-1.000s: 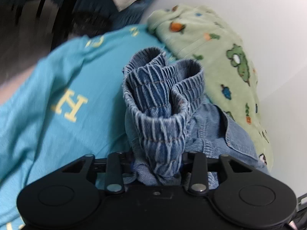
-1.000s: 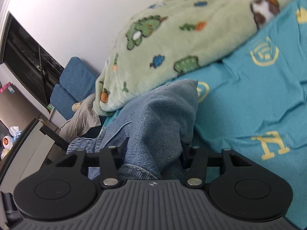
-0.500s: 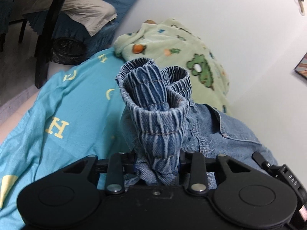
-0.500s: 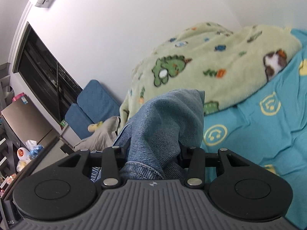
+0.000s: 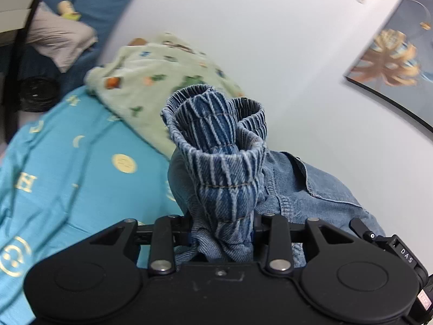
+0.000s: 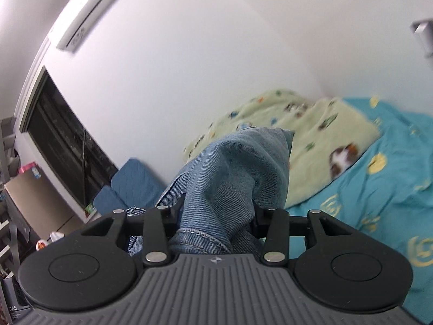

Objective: Fold clothes

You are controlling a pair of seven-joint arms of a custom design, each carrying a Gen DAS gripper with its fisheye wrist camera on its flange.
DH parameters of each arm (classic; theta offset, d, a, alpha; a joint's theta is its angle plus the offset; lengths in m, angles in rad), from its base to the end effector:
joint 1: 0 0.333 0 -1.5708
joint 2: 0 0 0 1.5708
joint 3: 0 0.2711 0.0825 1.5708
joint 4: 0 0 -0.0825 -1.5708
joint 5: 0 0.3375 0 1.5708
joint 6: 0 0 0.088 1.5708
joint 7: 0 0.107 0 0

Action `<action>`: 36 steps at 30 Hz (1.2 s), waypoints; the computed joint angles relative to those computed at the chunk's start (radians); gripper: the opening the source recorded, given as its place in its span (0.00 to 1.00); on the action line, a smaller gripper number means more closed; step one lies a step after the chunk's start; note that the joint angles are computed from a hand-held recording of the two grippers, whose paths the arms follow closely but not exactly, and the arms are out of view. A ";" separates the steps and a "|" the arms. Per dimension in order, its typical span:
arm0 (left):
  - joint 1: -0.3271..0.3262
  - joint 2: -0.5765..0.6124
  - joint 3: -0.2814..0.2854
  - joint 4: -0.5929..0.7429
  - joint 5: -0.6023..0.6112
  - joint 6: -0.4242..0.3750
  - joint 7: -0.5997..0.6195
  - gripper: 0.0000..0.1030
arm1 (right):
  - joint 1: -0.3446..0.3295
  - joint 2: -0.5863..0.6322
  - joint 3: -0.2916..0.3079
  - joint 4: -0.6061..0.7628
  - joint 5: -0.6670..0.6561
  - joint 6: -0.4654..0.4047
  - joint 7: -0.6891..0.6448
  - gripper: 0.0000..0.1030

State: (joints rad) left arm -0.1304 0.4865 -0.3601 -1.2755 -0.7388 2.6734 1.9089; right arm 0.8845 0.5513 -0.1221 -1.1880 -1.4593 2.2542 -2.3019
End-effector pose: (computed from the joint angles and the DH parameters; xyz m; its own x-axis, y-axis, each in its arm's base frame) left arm 0.6352 -0.2433 0.5590 -0.4263 -0.6965 0.5771 -0.6958 -0.1551 -0.7013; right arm 0.5021 0.4758 0.5233 -0.1878 -0.7200 -0.6680 -0.0156 0.6822 -0.7310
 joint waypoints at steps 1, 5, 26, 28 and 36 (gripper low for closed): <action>0.000 -0.016 -0.013 -0.019 -0.012 0.001 0.016 0.30 | 0.024 -0.055 -0.005 -0.071 -0.019 -0.033 0.020 0.44; -0.024 -0.067 -0.035 -0.072 -0.049 0.001 0.039 0.30 | 0.062 -0.221 0.045 -0.272 -0.057 -0.189 0.056 0.44; -0.285 0.092 -0.112 0.068 -0.017 -0.154 0.325 0.30 | 0.066 -0.632 0.485 -0.827 0.215 -1.014 0.229 0.44; -0.313 0.143 -0.117 0.116 0.015 -0.162 0.346 0.30 | 0.053 -0.636 0.521 -0.855 0.263 -1.054 0.279 0.44; -0.431 0.431 -0.129 0.463 0.157 -0.326 0.439 0.30 | 0.089 -0.506 0.565 -0.859 0.414 -1.221 0.521 0.44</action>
State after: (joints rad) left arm -0.5615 0.9171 -0.4886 -0.8127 -0.5816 2.3471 2.3483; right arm 0.9736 0.0455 0.4428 -2.0465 -1.0451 1.0334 -1.7805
